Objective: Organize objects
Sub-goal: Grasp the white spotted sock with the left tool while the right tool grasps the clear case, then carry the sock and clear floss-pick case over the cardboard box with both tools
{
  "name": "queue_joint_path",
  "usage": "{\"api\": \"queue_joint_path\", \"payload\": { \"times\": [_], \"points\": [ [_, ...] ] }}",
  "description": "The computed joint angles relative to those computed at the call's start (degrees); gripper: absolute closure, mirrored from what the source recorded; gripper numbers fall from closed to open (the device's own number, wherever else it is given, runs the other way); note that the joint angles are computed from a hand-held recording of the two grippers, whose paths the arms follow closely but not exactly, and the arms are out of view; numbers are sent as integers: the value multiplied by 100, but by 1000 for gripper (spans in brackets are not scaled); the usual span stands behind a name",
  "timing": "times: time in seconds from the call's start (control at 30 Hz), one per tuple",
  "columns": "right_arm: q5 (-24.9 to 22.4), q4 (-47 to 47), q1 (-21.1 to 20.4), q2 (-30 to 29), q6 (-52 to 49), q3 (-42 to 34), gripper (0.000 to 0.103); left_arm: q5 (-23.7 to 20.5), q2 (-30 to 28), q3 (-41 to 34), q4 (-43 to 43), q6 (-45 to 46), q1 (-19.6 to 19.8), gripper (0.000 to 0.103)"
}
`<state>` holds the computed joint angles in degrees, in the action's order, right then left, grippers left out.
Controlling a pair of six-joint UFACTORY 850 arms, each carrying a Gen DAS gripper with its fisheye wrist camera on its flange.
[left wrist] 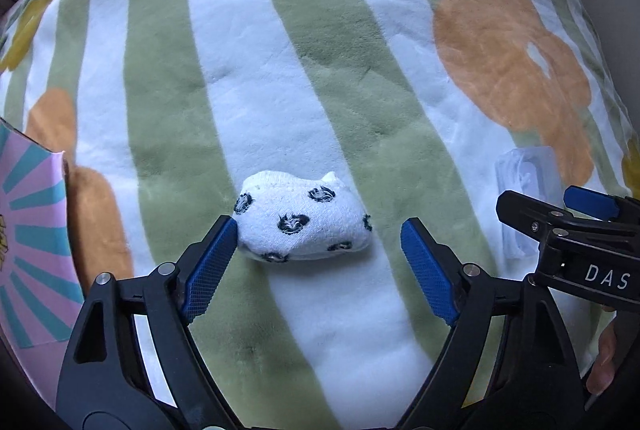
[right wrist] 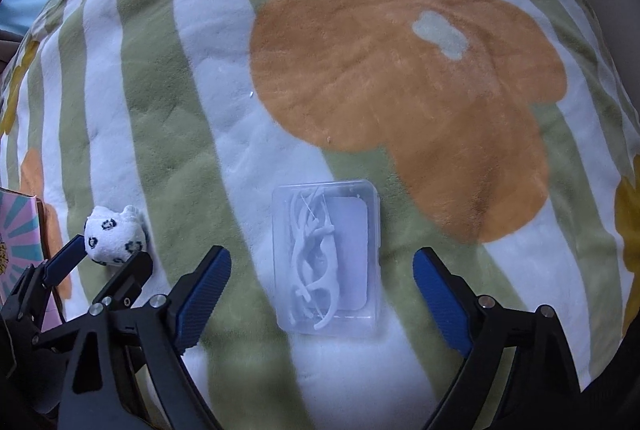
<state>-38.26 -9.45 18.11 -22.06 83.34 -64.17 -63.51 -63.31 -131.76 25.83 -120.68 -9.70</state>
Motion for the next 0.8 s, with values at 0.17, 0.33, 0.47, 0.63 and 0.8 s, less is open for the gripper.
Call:
{"api": "queue_joint_path", "payload": {
  "times": [0.17,0.33,0.47,0.63,0.8],
  "points": [
    [19,150,-25,-90,-102,17,26,167,117,348,-90,-199,29,20],
    [19,76,3,-38,51,114,38,641,417,994,126,-681,5,26],
    [19,7,27,32,161,223,49,600,383,936,260,-641,-1,39],
    [29,-44,71,118,290,316,52,667,426,1017,353,-780,-32,43],
    [28,-162,128,299,468,415,52,579,500,1040,469,-1033,-97,45]
  ]
}}
